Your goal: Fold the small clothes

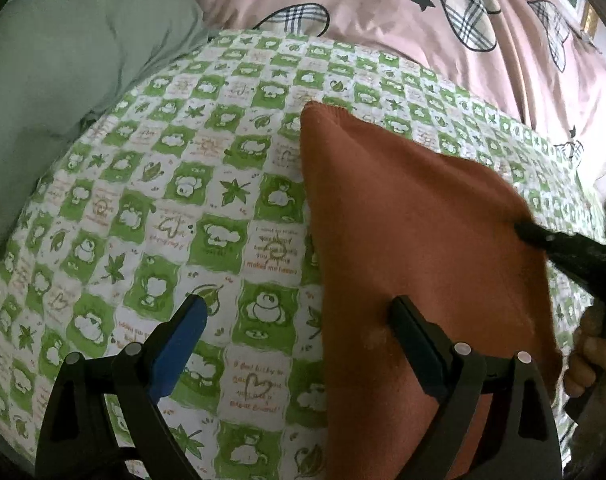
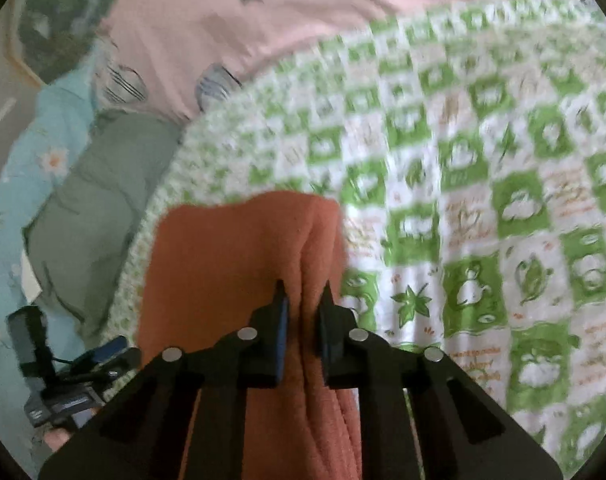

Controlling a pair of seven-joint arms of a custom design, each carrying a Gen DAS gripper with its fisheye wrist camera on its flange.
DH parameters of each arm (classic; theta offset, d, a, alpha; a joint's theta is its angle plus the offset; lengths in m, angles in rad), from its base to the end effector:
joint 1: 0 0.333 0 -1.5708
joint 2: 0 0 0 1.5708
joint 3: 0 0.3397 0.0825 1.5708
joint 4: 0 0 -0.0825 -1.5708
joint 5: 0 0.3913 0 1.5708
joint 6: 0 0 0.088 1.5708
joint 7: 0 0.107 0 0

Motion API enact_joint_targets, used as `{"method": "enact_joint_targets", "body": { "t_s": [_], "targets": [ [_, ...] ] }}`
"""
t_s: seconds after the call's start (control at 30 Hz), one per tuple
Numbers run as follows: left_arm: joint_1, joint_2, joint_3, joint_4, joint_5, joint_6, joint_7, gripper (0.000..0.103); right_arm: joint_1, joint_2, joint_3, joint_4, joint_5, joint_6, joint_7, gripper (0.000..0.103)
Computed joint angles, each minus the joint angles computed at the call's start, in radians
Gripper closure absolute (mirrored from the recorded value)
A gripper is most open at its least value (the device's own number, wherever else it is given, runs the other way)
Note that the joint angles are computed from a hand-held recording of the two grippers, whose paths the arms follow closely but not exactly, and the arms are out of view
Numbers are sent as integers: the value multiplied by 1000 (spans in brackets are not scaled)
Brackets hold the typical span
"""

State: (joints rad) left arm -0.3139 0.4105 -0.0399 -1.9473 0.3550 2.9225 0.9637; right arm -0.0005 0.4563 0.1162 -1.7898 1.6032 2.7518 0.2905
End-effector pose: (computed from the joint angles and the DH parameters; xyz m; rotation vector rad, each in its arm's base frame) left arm 0.6263 -0.2519 0.3472 -1.8766 1.9994 -0.6851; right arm 0.6838 0.0301 0.3373 -1.4822 1.5627 -0.1695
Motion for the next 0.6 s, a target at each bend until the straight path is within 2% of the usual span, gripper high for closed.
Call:
{"method": "enact_joint_targets", "body": {
  "t_s": [0.07,0.13,0.23,0.3,0.4,0.5,0.6],
  "targets": [
    [-29,16,26,20,31,-21,-17,10,10,-6,-1,-9,31,36,-34,90],
    [-52,34,47,45,67,-50,-40,10,41,32,-17,18,-67,88,51,90],
    [-79,59,77,69,129,-63,-87,8,23,74,1,47,-145,93,132,86],
    [-53,70,52,76,117,-64,-74,8,19,76,17,47,-171,135,147,78],
    [-50,72,50,84,121,-80,-77,6,1,58,45,23,-198,174,162,77],
    [-69,54,68,72,160,-93,-109,7,-21,5,81,-33,-134,220,96,74],
    [-47,13,42,35,160,-95,-108,8,-16,-59,81,-85,-11,225,-27,74]
  ]
}}
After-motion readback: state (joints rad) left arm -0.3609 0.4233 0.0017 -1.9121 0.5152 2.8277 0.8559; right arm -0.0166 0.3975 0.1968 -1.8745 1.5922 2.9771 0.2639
